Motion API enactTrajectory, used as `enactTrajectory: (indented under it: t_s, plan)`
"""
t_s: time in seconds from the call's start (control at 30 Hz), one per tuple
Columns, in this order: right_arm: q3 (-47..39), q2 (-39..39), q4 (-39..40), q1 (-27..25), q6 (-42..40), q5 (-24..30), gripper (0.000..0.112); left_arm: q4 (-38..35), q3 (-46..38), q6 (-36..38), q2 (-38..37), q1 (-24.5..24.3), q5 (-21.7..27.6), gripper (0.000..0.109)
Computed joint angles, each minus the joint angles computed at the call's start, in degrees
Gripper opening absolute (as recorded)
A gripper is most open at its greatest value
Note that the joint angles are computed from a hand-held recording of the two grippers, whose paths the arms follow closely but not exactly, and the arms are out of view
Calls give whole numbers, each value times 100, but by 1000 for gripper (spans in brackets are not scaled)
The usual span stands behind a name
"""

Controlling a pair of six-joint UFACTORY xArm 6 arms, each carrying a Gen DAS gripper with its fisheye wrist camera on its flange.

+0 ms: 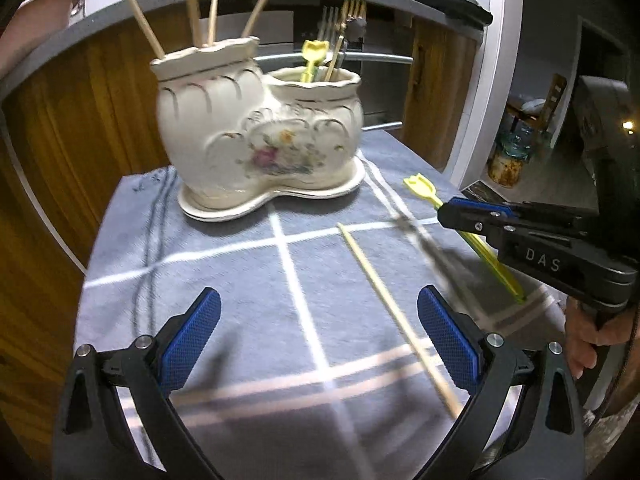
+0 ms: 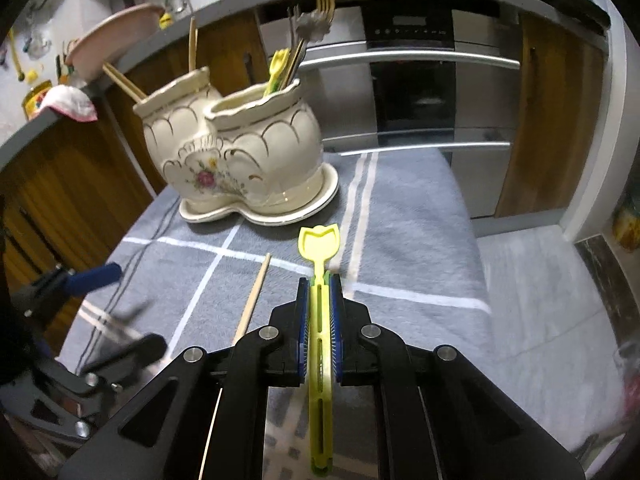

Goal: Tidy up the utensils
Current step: 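Grasp the yellow spoon with the right tool while the left tool grasps the wooden chopstick, then lift and carry the chopstick and yellow spoon up over the ceramic holder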

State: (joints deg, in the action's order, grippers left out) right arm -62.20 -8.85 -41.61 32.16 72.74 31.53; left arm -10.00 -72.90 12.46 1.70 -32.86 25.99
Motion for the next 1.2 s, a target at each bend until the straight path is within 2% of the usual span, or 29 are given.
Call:
enactTrajectory:
  t_s: [0.13,0.37,0.53,0.57,0.73,0.87,0.93,1.0,1.1,1.13,1.17,1.2]
  plan:
    - [186,-208,-134,-42,127,-119,11,311,-48,-377,36,-180,193,82]
    - [380,-449,-304,-85,348,-189,11,1316,-94,-989,194,-560,464,54]
    - [387,-446,-322,-75,360,-217,11,1678,-90,-1132,255,-618,482,27]
    - [386,-448,-327,-66,362,-205,10,1497,-108,-972,268,-591,503,13]
    - [362,-428,-333,-46,375,-203,11,728,-147,-95,221,-439,731,8]
    - [329,-394,-342,-30,363,-215,10,593,-256,123,219,-329,1013,8]
    - [299,-361,-326,-25,345,-218,11,528,-304,158,253,-312,1048,11]
    - [285,-346,-322,-14,315,-216,11,699,-304,40,275,-334,963,20]
    - [263,-340,-455,25,396,-173,10,745,-323,59,332,-372,834,20]
    - [263,-348,-504,32,427,-163,10,755,-294,102,326,-389,772,19]
    - [269,-362,-578,38,489,-168,11,653,-272,271,322,-399,727,9]
    - [282,-376,-636,35,539,-187,11,574,-264,389,322,-404,712,7]
